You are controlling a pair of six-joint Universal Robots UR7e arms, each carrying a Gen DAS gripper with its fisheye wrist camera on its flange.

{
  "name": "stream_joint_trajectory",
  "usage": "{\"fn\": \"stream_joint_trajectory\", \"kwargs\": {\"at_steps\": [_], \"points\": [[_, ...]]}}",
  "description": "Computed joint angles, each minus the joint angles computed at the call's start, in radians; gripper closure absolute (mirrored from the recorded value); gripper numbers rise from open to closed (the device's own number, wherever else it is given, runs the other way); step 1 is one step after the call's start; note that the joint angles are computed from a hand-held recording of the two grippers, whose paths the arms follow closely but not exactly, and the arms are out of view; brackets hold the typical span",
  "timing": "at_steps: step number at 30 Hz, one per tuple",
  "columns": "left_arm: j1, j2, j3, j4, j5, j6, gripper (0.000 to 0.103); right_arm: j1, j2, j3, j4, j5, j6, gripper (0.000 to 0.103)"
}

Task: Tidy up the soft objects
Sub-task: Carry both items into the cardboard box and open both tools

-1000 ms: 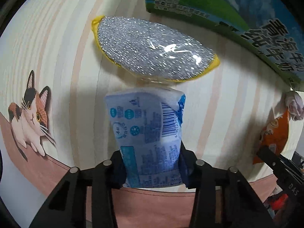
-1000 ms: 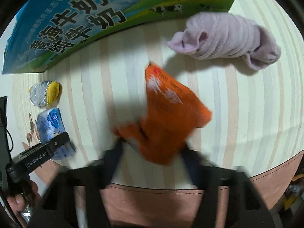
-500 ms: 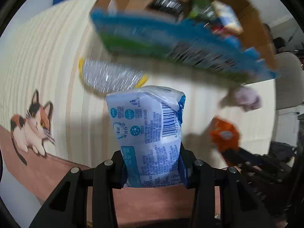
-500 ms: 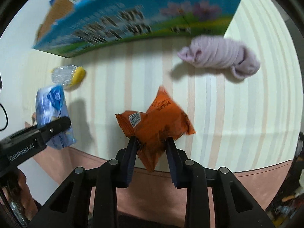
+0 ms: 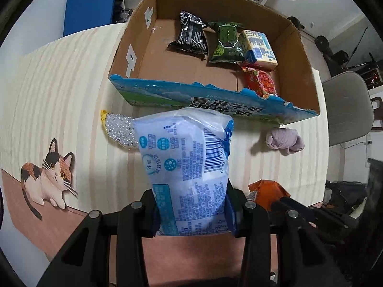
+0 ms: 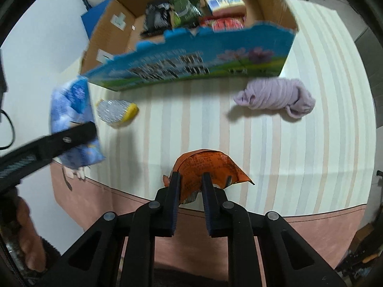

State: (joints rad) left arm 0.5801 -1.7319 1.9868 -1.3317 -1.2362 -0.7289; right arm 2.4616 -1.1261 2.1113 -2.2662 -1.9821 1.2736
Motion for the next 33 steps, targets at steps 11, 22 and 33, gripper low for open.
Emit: {"fn": "stream_joint_trajectory", "kwargs": {"at_steps": [11, 22, 33], "points": [[-0.004, 0.114, -0.203, -0.014, 0.053, 0.085, 0.064, 0.063, -0.039, -0.241, 0.16, -0.13, -0.115, 0.086], [0.148, 0.345, -0.357, -0.086, 0.113, 0.222, 0.064, -0.069, 0.047, -0.382, 0.203, -0.248, -0.284, 0.086], [0.269, 0.483, -0.36, -0.097, 0.056, 0.271, 0.06, -0.242, 0.098, -0.3, 0.108, -0.178, -0.315, 0.085]]}}
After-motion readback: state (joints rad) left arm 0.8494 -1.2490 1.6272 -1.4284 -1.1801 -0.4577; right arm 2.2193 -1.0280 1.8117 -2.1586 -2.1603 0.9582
